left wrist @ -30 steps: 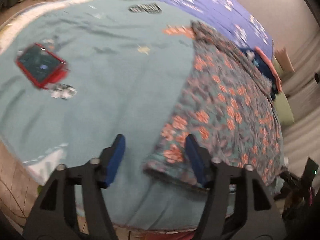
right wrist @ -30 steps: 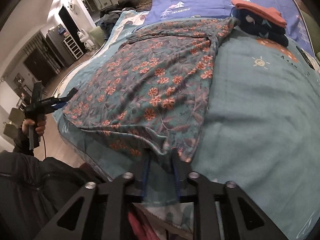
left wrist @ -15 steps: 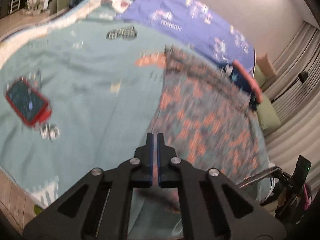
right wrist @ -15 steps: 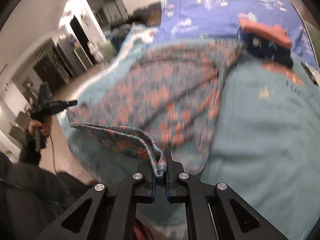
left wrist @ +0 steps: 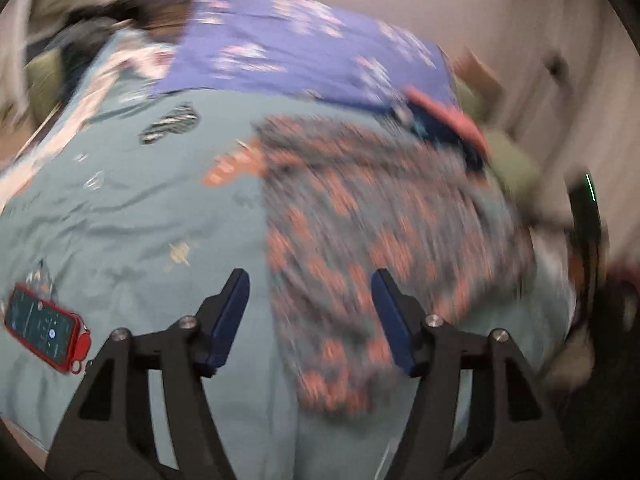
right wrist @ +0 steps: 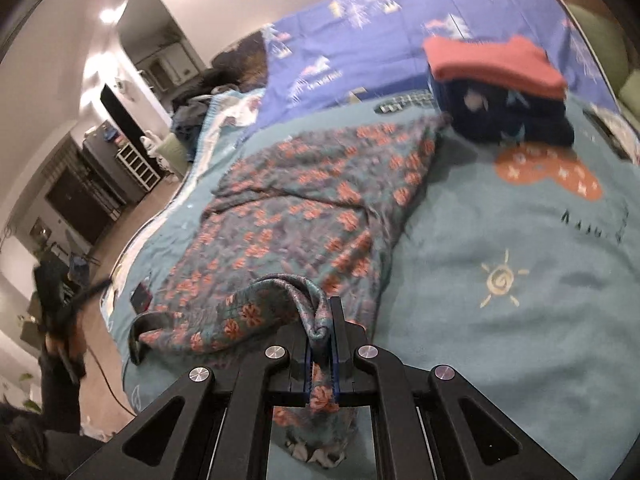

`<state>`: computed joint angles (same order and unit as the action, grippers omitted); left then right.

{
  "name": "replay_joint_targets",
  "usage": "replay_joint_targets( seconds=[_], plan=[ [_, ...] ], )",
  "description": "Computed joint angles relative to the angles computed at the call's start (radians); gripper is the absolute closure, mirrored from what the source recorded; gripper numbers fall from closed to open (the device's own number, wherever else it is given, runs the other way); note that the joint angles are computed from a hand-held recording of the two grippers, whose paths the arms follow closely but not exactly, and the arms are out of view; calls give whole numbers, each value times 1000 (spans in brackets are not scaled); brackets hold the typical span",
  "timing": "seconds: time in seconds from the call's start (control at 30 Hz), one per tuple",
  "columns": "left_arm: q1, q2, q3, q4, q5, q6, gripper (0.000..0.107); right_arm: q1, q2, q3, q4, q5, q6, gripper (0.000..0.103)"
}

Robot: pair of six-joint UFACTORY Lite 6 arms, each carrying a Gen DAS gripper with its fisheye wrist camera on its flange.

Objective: Fold small clothes

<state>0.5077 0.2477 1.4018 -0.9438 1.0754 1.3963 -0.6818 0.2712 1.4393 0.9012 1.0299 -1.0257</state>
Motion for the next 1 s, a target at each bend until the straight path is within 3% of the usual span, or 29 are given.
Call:
replay_joint_targets(
  seconds=[0.17, 0.2, 0.27, 0.3, 0.33, 0.37, 0.4, 0.43, 0.5, 0.57, 0.67, 1.0],
  plan=[
    [-72, -287, -372, 81, -83, 215, 32, 25, 10, -21, -14, -34, 11, 97],
    [-102, -333, -430, 84, -126, 235, 30, 27, 5, -29, -13, -39, 9, 96],
    [-199, -390, -531, 109, -315, 231, 30, 24, -6, -46, -9, -41, 2, 96],
    [-246, -385, -551, 142, -409, 201, 31, 23, -5, -48, -5, -41, -1, 96],
    [-272, -350, -538, 193, -461, 157, 45, 23, -6, -50, -3, -44, -2, 96],
    [-281, -304, -507, 202, -472, 122, 52, 21, -18, -63, -2, -49, -7, 96],
    [-270, -270, -467, 181, -440, 94, 81, 22, -24, -67, -5, -55, -8, 96],
    [-252, -229, -396, 190, -397, 24, 98, 25, -45, -84, -14, -70, -12, 96],
    [-226, -187, -284, 183, -372, -61, 98, 39, -108, -130, -26, -107, -43, 96],
    [-181, -116, -132, 129, -255, -91, 98, 60, -194, -199, -32, -170, -83, 96],
    [-159, -46, 24, 59, -154, -102, 98, 78, -281, -265, -30, -233, -111, 96],
    [-290, 80, 221, 102, -222, -239, 98, 109, -380, -300, -76, -370, -61, 96]
  ],
)
